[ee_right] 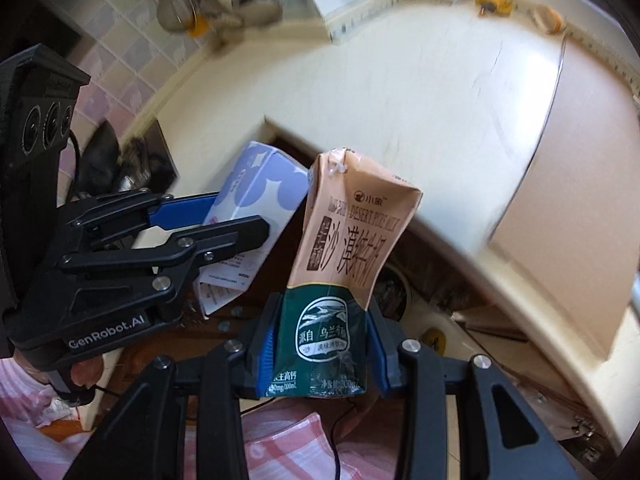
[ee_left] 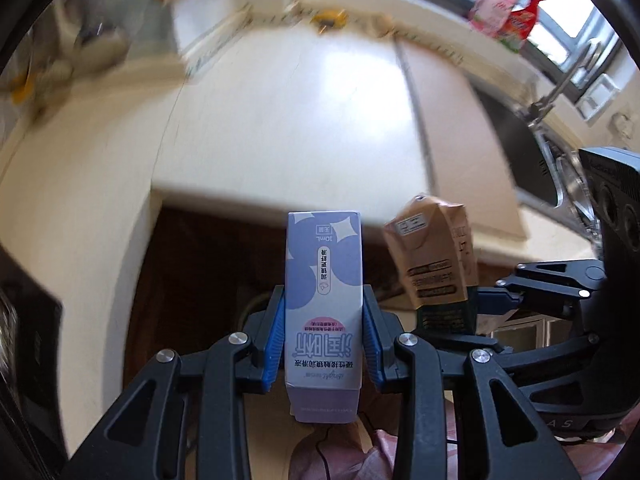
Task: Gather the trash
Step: 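Carry both cartons down over the floor bin with both tools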
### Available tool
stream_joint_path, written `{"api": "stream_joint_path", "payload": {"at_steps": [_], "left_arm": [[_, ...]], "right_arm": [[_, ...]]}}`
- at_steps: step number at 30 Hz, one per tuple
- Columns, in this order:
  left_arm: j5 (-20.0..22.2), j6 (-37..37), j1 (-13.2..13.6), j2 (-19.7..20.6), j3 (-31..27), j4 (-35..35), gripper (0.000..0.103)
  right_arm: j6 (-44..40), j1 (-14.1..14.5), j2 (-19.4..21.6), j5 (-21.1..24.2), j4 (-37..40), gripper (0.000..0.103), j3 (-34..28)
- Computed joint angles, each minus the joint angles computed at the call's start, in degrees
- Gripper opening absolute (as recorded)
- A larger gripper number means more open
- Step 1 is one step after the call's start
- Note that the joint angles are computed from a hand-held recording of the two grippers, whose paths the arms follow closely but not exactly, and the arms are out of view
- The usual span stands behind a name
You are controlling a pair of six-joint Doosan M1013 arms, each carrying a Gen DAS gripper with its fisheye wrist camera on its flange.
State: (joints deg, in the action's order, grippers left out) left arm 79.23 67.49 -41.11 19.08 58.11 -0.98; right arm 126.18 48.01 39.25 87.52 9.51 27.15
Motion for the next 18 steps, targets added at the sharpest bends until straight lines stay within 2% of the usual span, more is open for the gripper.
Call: {"api": "stream_joint_path", "payload": {"at_steps": [4, 7, 15, 18], "left_arm": [[-2.46, -2.27, 0.32, -1.61, 7.33, -0.01, 0.033], [-4.84, -3.44, -0.33, -2.33, 12.49, 3.24, 0.033], [-12.49, -7.74, -0.41, -1.73, 24.47, 4.99, 0.033], [-16.74, -8.54, 0.47, -1.12, 28.41, 2.71, 0.033]], "right_arm": [[0.26, 0.56, -0.33, -1.94, 1.40, 0.038, 5.46], [-0.25, 1.35, 0.43, -2.56, -0.29, 0.038, 7.35], [-0.15, 2.31, 1.04, -10.63, -0.44, 0.039, 18.51], [-1.85, 2.45, 1.73, -14.04, -0.07, 0.039, 21.84]]}}
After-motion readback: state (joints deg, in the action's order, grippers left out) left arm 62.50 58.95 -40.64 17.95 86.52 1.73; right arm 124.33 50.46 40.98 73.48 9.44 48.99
